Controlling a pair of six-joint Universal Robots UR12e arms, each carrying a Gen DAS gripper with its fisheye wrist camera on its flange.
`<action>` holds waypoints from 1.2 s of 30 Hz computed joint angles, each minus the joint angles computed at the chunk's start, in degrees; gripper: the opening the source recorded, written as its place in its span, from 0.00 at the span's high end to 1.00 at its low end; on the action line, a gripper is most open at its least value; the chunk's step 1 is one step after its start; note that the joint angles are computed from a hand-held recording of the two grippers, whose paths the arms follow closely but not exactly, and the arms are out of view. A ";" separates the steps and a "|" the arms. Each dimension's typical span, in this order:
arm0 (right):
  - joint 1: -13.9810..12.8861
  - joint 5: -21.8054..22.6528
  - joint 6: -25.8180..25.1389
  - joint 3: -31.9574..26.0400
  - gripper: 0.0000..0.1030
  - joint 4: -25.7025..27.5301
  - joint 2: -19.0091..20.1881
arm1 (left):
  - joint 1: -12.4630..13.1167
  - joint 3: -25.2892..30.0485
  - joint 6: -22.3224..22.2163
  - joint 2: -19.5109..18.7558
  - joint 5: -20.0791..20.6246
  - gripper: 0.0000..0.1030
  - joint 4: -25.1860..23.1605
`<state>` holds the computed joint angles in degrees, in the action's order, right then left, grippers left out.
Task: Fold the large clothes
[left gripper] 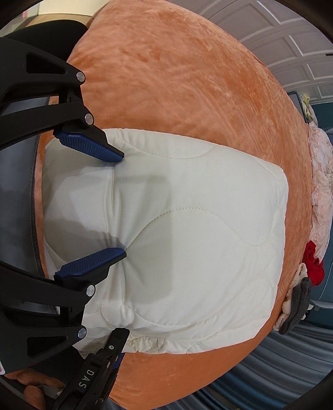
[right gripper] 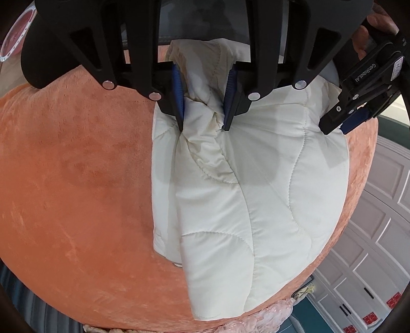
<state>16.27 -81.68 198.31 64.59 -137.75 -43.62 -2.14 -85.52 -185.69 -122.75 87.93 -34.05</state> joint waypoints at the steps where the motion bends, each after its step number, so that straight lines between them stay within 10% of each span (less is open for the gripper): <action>1: -0.16 -0.08 -0.31 0.95 0.74 -0.58 -0.42 | -0.05 0.04 0.07 -0.09 0.22 0.35 0.08; 11: -0.85 2.23 1.24 3.39 0.69 -3.54 -1.46 | -0.43 0.49 0.42 -0.20 1.22 0.35 -0.27; 18: -2.13 2.93 3.47 5.81 0.52 -9.93 -5.28 | 2.84 2.19 -1.00 1.81 -5.38 0.36 1.57; 29: -3.05 5.85 12.31 -16.45 0.38 -2.78 7.28 | 4.24 22.31 -4.67 -9.74 -10.05 0.36 -9.27; 32: -2.57 4.37 13.86 -20.24 0.65 1.48 10.14 | 3.65 25.27 -3.74 -12.20 -10.35 0.36 -12.19; 36: -1.78 -0.46 12.33 -19.13 0.77 0.54 10.31 | 2.88 25.97 -1.95 -13.88 -8.41 0.36 -11.38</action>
<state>14.49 -82.14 210.64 45.46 -137.20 -33.31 0.73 -59.55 -187.64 -136.64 79.53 -45.43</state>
